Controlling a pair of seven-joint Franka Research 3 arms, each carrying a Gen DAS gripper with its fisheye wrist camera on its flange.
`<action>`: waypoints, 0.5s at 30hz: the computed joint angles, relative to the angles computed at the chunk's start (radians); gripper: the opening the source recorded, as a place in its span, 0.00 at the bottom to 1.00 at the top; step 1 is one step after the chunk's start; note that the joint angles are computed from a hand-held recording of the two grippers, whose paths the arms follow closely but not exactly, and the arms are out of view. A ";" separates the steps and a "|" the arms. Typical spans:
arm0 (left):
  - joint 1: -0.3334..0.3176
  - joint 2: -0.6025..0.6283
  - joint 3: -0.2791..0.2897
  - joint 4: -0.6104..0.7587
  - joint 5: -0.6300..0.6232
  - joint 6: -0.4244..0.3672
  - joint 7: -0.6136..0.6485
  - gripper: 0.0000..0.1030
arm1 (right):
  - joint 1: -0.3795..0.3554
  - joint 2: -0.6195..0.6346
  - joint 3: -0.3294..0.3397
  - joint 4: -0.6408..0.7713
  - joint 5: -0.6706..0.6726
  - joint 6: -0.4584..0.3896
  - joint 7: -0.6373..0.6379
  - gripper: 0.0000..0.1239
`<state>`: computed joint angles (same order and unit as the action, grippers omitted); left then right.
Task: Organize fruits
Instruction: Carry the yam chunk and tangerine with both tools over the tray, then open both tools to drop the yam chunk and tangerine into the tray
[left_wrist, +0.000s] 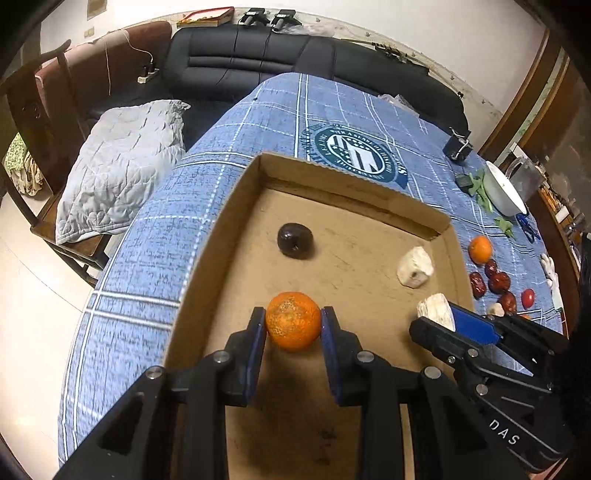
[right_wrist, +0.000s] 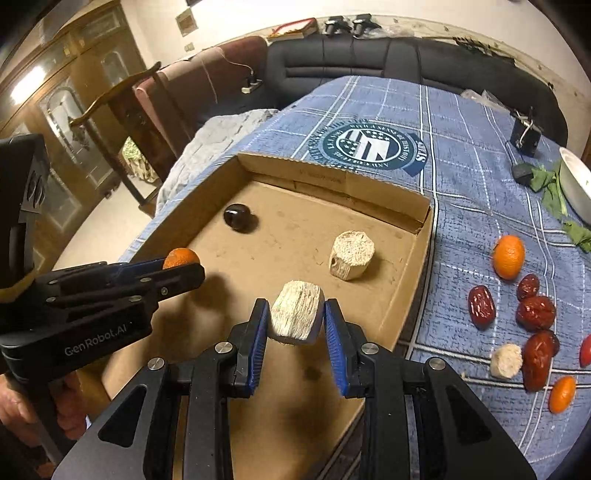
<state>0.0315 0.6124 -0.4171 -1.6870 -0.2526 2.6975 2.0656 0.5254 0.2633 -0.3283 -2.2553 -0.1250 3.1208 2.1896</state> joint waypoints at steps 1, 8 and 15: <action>-0.002 0.008 0.003 0.011 0.003 -0.006 -0.002 0.31 | -0.001 0.007 -0.001 0.008 0.002 -0.007 0.001 0.24; -0.012 0.038 0.008 0.047 0.022 -0.022 -0.005 0.31 | -0.046 0.046 0.042 0.048 0.028 -0.036 -0.014 0.24; -0.016 0.044 0.009 0.053 0.034 -0.018 -0.011 0.31 | -0.031 0.071 0.029 0.075 0.030 -0.045 -0.017 0.24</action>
<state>0.0156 0.6567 -0.4083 -1.6337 -0.2182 2.6791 2.0547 0.4941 0.3343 -0.2996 -2.1800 -0.0946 3.0760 2.1726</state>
